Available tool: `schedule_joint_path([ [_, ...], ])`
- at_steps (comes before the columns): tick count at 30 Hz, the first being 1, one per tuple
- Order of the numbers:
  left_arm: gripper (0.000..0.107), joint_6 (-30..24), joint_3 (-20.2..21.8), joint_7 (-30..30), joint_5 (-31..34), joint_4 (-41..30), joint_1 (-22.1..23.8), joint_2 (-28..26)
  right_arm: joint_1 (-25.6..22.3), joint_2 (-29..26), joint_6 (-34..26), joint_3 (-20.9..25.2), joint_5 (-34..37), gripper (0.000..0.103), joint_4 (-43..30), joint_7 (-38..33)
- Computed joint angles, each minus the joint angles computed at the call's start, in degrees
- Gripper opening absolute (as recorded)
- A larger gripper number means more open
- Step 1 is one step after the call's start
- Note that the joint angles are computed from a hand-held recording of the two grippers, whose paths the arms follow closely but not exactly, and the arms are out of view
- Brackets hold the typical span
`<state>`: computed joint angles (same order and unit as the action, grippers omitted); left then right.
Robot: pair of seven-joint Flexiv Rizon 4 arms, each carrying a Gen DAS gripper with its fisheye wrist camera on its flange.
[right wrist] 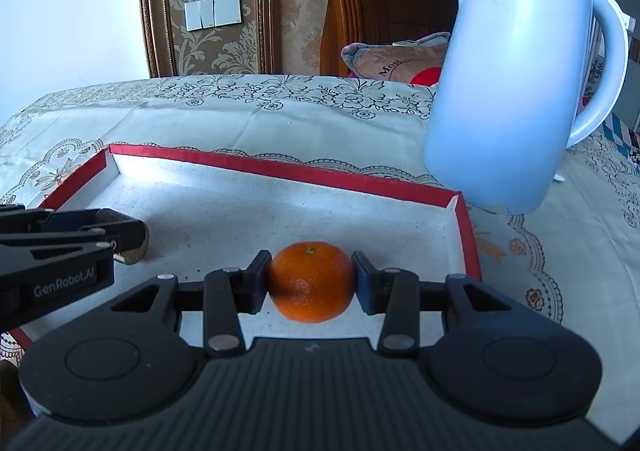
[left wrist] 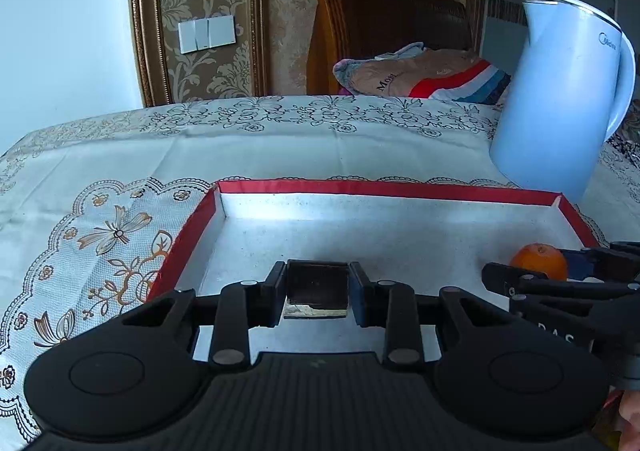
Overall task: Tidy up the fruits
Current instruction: 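Carry the eggplant chunk and mandarin into the red tray while both tools open to release, then lift both open tools out of the tray back toward the produce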
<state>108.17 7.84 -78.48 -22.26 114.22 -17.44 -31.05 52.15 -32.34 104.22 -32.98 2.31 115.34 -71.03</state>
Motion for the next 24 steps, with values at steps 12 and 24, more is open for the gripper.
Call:
schedule_joint_path([
  [12,0.032,2.0,-7.9,-1.2,5.6,1.4,8.0,1.1,2.8,-1.7,3.6,-3.1,4.3,0.061,0.0,-2.0],
  [24,0.055,6.1,-17.6,-10.7,17.8,3.1,19.3,1.8,2.5,-1.3,5.4,-1.7,8.7,0.072,-0.1,-4.4],
])
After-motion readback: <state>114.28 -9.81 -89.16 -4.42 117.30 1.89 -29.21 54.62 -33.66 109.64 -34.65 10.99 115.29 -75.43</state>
